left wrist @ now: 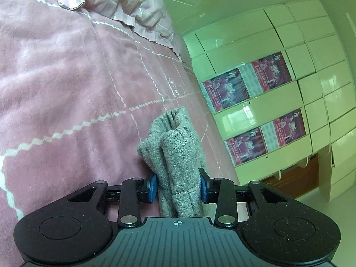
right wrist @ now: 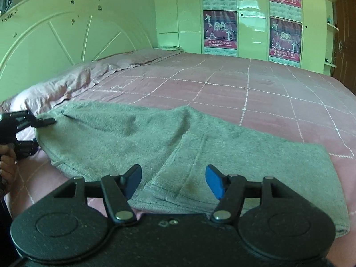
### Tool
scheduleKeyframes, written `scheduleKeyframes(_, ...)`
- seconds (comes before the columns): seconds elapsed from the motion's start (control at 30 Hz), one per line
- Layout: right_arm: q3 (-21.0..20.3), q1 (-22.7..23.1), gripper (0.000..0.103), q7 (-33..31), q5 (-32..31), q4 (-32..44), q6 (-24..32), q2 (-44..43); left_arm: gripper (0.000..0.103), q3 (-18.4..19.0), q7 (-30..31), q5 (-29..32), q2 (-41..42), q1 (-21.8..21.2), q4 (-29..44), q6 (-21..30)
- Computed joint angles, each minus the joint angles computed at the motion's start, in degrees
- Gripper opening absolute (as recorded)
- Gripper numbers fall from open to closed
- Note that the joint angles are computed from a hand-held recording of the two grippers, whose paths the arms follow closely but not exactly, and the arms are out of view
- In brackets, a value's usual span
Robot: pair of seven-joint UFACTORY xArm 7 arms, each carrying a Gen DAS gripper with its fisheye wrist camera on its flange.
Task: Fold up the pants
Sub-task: 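Grasp the leg cuffs with the left tool and lift them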
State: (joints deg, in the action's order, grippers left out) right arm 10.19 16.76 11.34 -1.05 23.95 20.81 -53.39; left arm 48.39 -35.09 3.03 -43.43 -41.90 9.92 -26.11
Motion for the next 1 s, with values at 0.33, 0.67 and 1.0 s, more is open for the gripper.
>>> scheduleKeyframes(0.33, 8.6, -6.3, 0.065, 7.4, -9.1, 5.1, 5.8, 8.5, 0.037, 8.4, 8.2, 0.8, -2.8, -6.2, 1.3, 0.2)
scheduleKeyframes(0.67, 10.1, -7.8, 0.073, 13.0, -13.5, 4.1, 3.9, 9.5, 0.037, 7.2, 15.2, -3.1, -7.1, -3.8, -2.0, 0.7)
scheduleKeyframes(1.0, 8.7, -6.7, 0.074, 13.7, -13.8, 2.4, 1.8, 8.8, 0.037, -8.6, 15.8, -6.6, -3.8, 8.0, -0.7, 7.9)
